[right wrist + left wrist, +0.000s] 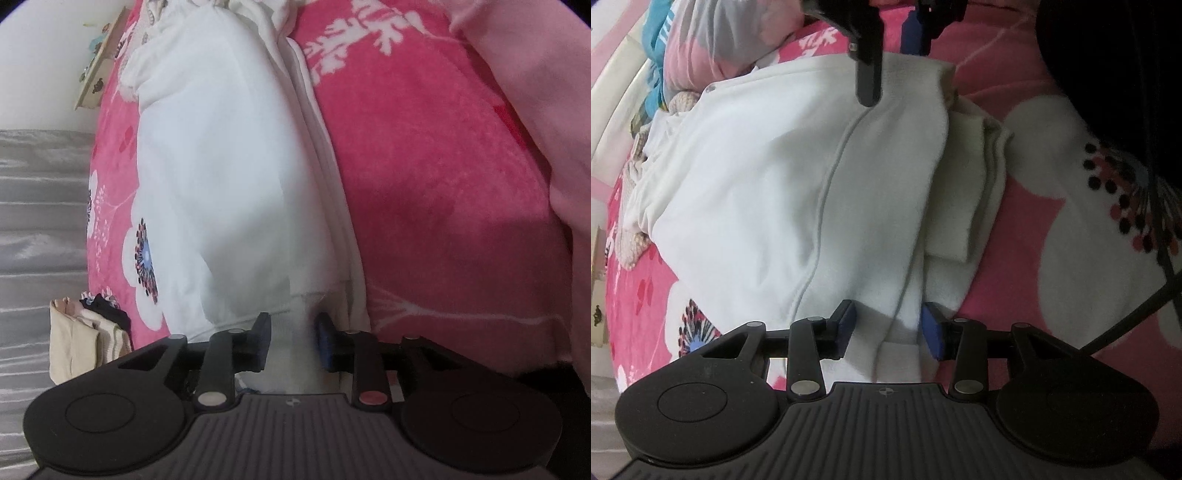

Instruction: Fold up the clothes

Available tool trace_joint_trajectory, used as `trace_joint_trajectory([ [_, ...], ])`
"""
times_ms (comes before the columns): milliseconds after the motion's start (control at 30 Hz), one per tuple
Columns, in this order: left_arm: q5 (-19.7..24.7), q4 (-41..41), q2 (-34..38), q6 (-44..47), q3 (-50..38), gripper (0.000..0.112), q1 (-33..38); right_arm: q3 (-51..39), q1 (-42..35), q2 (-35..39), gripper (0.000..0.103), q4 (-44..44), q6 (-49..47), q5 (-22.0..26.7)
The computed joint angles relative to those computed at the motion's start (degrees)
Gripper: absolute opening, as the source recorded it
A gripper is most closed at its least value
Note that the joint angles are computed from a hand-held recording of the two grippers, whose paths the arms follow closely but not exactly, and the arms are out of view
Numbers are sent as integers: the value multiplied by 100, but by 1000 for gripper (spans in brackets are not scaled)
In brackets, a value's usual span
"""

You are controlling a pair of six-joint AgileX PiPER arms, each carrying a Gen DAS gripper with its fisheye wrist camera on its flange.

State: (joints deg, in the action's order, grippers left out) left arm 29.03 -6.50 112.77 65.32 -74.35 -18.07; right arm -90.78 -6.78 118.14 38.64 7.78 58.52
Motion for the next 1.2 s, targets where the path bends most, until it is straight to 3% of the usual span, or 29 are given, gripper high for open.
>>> trace_joint_trajectory([
  [100,397,-433,130,93,-367,11,183,180,-29,-175,6,21,-90,-89],
  [200,801,-738,226,98,-728,3,355,324,-97,-319,6,85,-120,-64],
  [400,1542,-1261,-47,864,-826,2,698,509,-231,-613,5,334,-208,139],
  [600,1692,-1233,-115,1326,-692,2,781,907,-151,-777,5,366,-169,201],
  [733,1772,-1095,-40,1053,-658,3,723,877,-51,-593,5,90,-47,102],
  [833,1488,-875,151,830,-554,7,570,701,77,-325,6,-273,133,118],
  [933,1557,-785,170,716,-609,16,539,448,212,-114,17,-629,330,214],
  [1000,2055,-821,185,498,-937,29,664,201,381,-189,51,-1245,506,408],
  [1133,3327,-1064,367,-50,-2011,33,1111,-27,496,-741,55,-2044,501,435],
  [1200,3673,-1324,555,-476,-2555,33,1303,-295,484,-686,55,-2180,430,17],
])
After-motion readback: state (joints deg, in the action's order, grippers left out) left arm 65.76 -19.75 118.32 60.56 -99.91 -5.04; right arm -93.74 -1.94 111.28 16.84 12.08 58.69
